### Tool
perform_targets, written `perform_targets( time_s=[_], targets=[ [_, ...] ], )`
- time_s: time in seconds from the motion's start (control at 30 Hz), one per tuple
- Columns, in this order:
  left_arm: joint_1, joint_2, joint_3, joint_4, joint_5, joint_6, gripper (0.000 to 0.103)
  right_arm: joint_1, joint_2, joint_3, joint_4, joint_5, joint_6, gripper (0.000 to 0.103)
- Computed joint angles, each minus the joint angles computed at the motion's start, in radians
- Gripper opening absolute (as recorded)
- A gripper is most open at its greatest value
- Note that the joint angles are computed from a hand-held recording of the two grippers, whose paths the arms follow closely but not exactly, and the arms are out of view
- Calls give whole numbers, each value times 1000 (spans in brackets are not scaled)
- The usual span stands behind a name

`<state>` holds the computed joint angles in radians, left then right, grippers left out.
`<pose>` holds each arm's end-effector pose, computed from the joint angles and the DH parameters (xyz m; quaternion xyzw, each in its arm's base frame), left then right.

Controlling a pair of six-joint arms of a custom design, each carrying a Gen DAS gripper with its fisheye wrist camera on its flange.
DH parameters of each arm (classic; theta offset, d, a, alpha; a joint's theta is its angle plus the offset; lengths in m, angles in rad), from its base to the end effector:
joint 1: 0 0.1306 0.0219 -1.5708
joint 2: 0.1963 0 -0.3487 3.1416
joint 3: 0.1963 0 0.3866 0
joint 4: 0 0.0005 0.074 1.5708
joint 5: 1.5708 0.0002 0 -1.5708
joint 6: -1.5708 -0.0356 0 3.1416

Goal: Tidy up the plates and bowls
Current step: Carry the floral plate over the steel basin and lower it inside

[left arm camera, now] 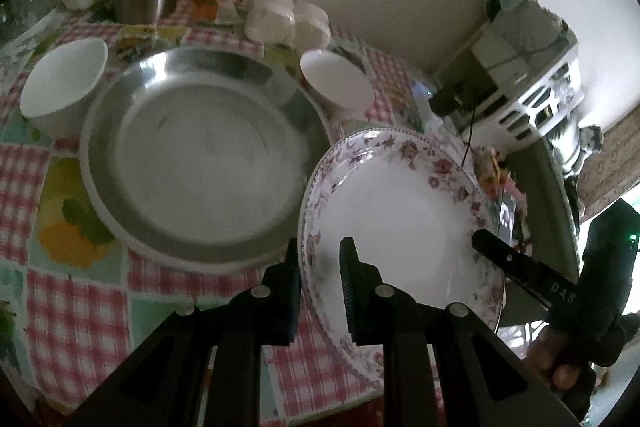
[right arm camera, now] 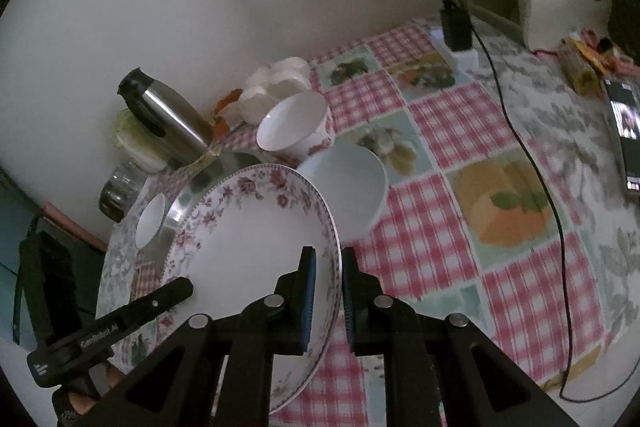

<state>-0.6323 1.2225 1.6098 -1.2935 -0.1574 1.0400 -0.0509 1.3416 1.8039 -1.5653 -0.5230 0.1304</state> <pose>0.3210 -0.2289 0.5352 -0.2159 0.9177 -0.1915 0.2731 0.4039 -0.0033 0.5579 -0.0972 0.9366 0.2302 0.2457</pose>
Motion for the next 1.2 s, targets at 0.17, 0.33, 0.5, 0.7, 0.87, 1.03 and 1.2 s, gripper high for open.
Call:
perform_targets(
  time_s=[0.17,0.33,0.5,0.7,0.87,1.03,1.2],
  targets=[
    [56,-4,4,30,8,2,18,47,51,77,9,0,-44,13],
    [112,-8,5,52,27,-20,18,89,97,136,31,-1,-82,13],
    [165,1,10,64,42,-47,18,126,145,185,43,-4,-109,13],
    [221,-21,-17,90,70,-56,18,168,185,233,59,0,-126,14],
    [264,-30,-20,91,79,-80,18,200,211,262,73,-3,-146,13],
    [307,-46,-39,103,94,-89,18,231,230,270,88,-13,-191,14],
    [350,-57,-50,78,99,-104,18,272,247,270,108,-6,-220,14]
  ],
)
